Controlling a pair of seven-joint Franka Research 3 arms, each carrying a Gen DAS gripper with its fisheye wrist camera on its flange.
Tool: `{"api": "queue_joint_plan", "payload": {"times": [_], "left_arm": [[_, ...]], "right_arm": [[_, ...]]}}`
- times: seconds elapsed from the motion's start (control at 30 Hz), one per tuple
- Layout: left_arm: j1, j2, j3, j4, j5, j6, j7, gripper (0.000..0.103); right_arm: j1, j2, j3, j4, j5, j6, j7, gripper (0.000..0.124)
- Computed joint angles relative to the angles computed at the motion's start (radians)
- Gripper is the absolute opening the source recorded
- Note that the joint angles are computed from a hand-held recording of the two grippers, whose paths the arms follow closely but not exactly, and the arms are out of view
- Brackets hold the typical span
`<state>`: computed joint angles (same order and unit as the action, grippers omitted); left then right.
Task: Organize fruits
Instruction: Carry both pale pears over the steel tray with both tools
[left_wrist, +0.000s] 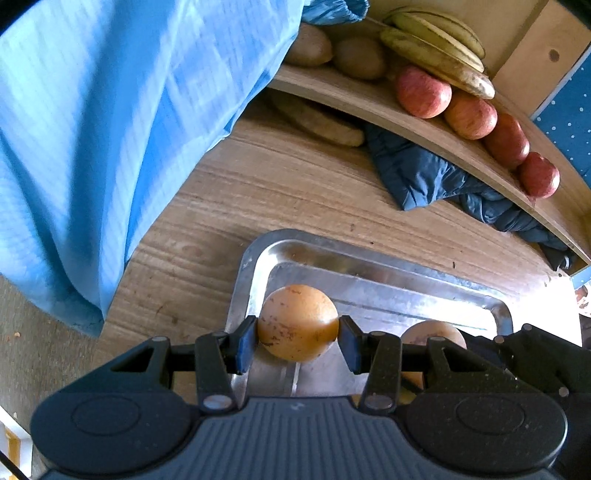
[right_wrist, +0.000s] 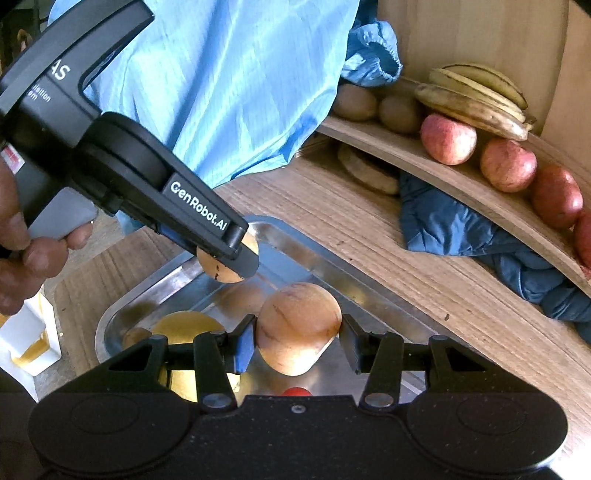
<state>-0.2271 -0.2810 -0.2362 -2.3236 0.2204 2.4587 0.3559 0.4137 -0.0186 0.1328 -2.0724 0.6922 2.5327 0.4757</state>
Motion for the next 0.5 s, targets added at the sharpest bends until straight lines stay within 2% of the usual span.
{"api": "queue_joint_plan", "payload": {"times": [0.5], "left_arm": [[-0.011,-0.017,0.000,-0.018,-0.023,-0.009,-0.002,0.051]], "right_arm": [[0.003,0.014,0.005,0.010,-0.028,-0.013,0.017,0.050]]}}
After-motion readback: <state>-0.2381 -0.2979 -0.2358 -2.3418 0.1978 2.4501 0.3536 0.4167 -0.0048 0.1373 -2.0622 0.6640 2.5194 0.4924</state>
